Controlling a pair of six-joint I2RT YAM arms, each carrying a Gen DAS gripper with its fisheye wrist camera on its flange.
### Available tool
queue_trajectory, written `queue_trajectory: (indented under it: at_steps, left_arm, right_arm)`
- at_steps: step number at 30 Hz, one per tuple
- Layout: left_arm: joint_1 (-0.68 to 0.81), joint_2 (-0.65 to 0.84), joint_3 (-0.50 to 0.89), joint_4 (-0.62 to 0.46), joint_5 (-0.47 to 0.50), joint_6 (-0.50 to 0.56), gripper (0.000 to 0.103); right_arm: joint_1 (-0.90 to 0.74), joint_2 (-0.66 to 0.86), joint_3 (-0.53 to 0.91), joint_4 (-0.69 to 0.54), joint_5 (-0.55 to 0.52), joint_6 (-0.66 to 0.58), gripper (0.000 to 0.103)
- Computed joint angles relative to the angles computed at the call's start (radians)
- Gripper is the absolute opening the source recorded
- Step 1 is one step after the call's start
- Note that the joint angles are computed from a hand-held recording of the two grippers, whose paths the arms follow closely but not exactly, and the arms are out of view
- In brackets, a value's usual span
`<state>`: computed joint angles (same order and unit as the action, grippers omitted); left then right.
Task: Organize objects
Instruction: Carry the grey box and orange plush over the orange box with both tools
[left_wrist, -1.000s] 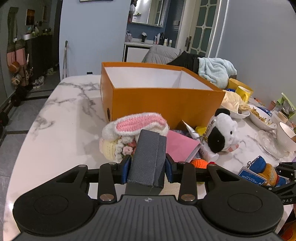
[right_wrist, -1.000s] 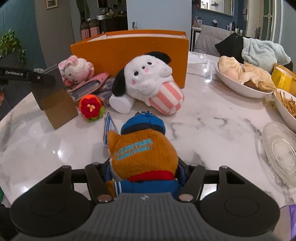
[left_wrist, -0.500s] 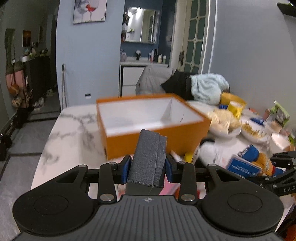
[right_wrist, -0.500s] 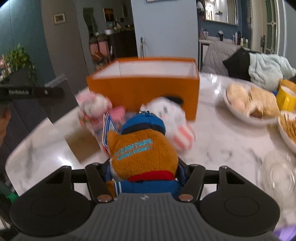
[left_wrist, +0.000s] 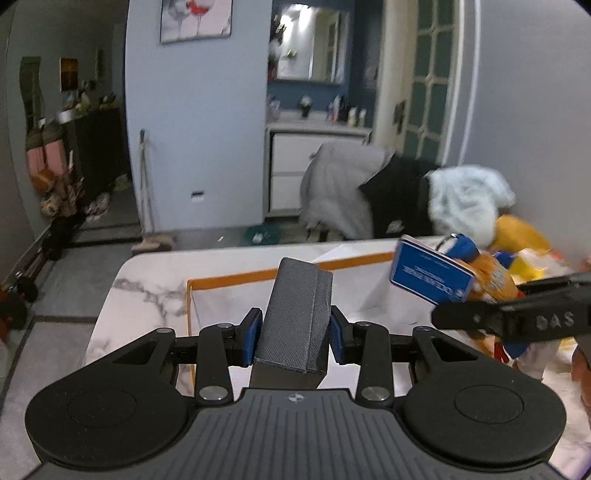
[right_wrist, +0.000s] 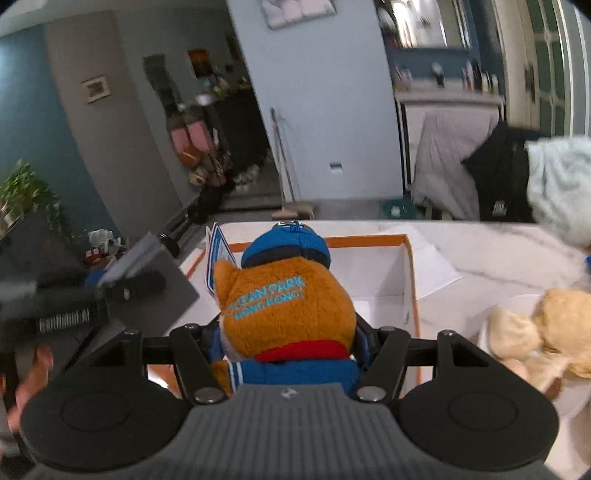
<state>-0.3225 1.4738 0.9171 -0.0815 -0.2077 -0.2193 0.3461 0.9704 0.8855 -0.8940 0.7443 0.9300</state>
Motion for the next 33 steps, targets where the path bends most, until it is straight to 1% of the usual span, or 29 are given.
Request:
queue_trajectory:
  at_steps: [1,3,6,9,13,15,18,21,23,25,27,31,33]
  left_arm:
    - [-0.002,0.031,0.019,-0.004,-0.013,0.003,0.043]
    - [0.006,0.095,0.046,-0.001,-0.02,0.013,0.043]
    - [0.015,0.16,0.06,0.011,-0.008,0.017,0.043]
    - [0.019,0.22,0.094,-0.005,-0.003,0.017,0.043]
    - [0.028,0.31,0.197,-0.097,0.008,0.031,0.044]
    - [0.029,0.341,0.235,-0.133,0.012,0.045,0.043]
    - [0.034,0.385,0.298,-0.198,0.024,0.051,0.043]
    - [0.052,0.43,0.365,-0.281,0.065,0.052,0.043]
    - [0.059,0.461,0.407,-0.324,0.069,0.059,0.043]
    - [0.055,0.482,0.428,-0.345,0.051,0.069,0.044]
    - [0.059,0.489,0.436,-0.361,0.058,0.073,0.043]
    - [0.052,0.491,0.447,-0.386,0.053,0.08,0.044]
    - [0.046,0.499,0.465,-0.4,0.044,0.086,0.044]
  right_arm:
    - [-0.083,0.015,-0.005,0.051,-0.06,-0.06,0.065]
    - [-0.215,0.062,-0.021,0.138,-0.169,-0.136,0.065]
    - [-0.326,0.151,-0.032,0.216,-0.271,-0.196,0.065]
    - [-0.405,0.226,-0.023,0.251,-0.343,-0.235,0.065]
    - [-0.507,0.321,0.03,0.235,-0.441,-0.276,0.065]
    - [-0.538,0.383,0.076,0.193,-0.451,-0.281,0.065]
    - [-0.545,0.477,0.152,0.117,-0.42,-0.279,0.065]
    - [-0.554,0.533,0.188,0.082,-0.449,-0.271,0.065]
    - [-0.565,0.562,0.2,0.064,-0.464,-0.279,0.065]
    - [-0.568,0.606,0.224,0.041,-0.472,-0.298,0.065]
    - [-0.576,0.64,0.245,0.021,-0.483,-0.324,0.065]
    - [-0.588,0.692,0.29,-0.018,-0.509,-0.344,0.066]
    - [-0.584,0.725,0.318,-0.049,-0.501,-0.347,0.066]
